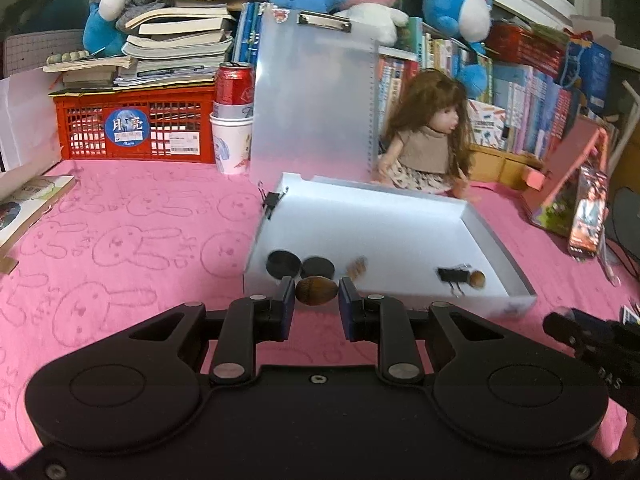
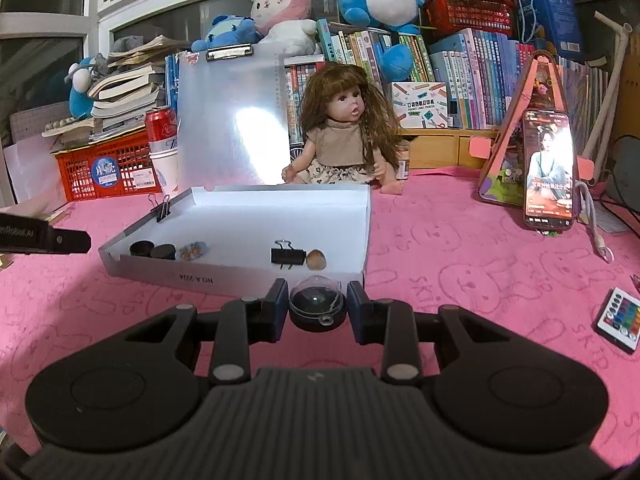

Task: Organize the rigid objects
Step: 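Carry the nut and dome cap into the white box with both tools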

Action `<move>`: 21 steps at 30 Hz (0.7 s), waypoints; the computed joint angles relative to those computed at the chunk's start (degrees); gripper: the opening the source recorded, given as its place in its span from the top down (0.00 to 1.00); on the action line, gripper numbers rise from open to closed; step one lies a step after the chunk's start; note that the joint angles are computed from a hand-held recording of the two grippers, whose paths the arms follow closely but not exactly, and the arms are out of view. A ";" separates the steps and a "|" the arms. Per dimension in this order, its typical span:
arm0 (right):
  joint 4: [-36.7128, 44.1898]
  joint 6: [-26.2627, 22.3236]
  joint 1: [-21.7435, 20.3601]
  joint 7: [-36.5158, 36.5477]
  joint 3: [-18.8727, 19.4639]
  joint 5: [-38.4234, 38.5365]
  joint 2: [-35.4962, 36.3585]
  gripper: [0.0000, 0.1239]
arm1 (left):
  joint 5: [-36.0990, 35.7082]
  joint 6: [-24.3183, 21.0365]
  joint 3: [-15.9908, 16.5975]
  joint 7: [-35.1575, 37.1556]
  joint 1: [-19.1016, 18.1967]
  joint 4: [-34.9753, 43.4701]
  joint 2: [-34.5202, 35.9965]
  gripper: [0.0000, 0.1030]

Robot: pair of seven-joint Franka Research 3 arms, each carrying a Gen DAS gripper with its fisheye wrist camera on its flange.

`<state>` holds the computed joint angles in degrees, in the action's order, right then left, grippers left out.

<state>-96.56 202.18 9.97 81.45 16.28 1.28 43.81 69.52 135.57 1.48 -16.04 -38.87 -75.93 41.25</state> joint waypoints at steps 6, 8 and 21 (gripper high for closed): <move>2.49 -1.39 0.02 -0.16 0.27 0.13 0.97 0.70 | -3.16 1.55 0.00 1.26 1.83 2.25 1.55 0.78; 2.66 -1.22 0.23 -0.52 0.11 0.19 1.07 0.70 | -3.62 2.00 0.29 1.21 1.78 2.17 1.67 0.78; 6.41 -3.39 -0.32 -2.20 1.54 -0.53 2.78 0.70 | -6.37 3.18 1.14 5.27 2.74 5.93 3.87 0.78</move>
